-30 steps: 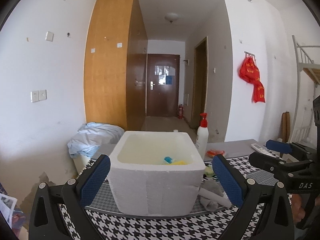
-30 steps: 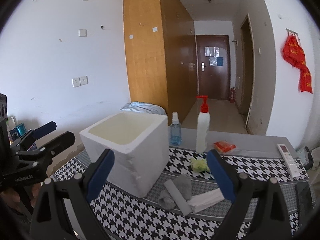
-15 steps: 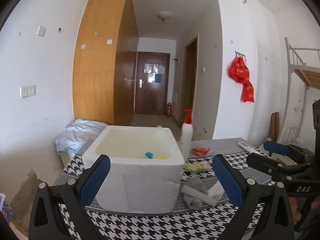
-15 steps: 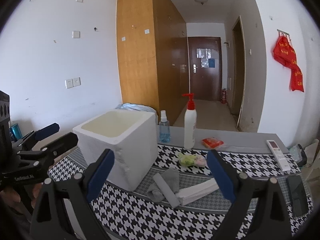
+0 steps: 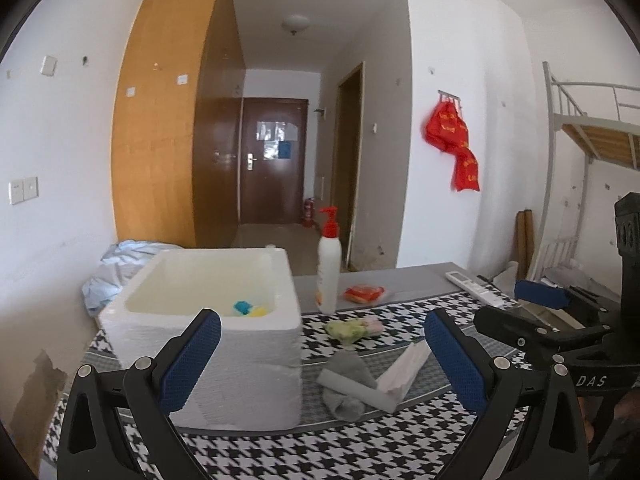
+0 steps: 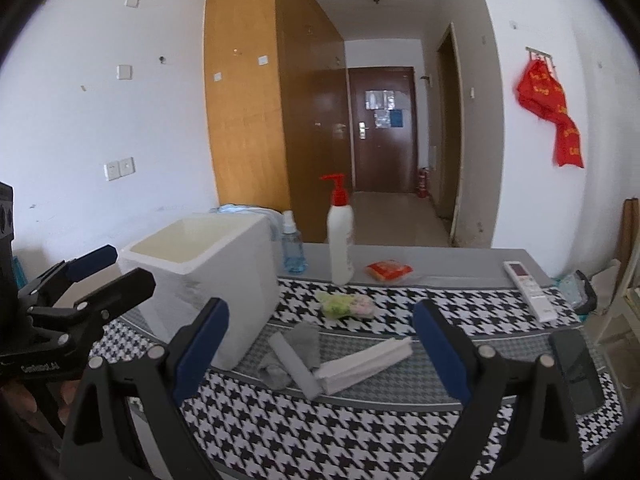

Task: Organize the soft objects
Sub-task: 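Move both tools toward the white roll and white folded sheet on the table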

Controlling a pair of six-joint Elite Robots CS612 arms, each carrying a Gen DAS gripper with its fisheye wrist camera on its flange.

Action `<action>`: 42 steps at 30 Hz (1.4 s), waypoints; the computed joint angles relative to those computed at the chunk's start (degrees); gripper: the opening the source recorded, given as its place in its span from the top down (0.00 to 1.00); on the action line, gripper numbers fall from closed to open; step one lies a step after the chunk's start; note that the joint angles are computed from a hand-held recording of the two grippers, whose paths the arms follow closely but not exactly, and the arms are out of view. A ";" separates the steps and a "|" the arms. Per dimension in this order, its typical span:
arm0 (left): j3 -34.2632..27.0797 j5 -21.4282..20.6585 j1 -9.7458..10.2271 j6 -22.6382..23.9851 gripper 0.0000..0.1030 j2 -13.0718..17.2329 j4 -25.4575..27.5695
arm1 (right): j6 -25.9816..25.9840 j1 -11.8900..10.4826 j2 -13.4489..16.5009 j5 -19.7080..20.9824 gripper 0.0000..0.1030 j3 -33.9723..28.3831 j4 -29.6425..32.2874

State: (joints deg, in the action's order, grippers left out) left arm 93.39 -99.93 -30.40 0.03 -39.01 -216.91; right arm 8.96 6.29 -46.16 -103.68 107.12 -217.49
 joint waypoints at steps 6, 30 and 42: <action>-0.58 -1.83 -0.26 1.09 0.01 0.58 2.19 | 0.95 -0.48 0.10 -1.59 0.07 0.63 0.70; -4.66 -3.29 -1.55 2.30 0.01 2.97 14.01 | 5.65 -2.98 1.16 -0.75 0.07 0.70 7.31; -6.44 -0.98 -2.40 2.20 0.01 3.87 19.64 | 5.95 -3.98 1.88 0.76 0.07 0.19 9.82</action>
State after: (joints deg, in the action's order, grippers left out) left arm 86.95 -100.92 -32.80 2.23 -35.14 -197.28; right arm 14.91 2.32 -44.27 -102.92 107.31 -207.67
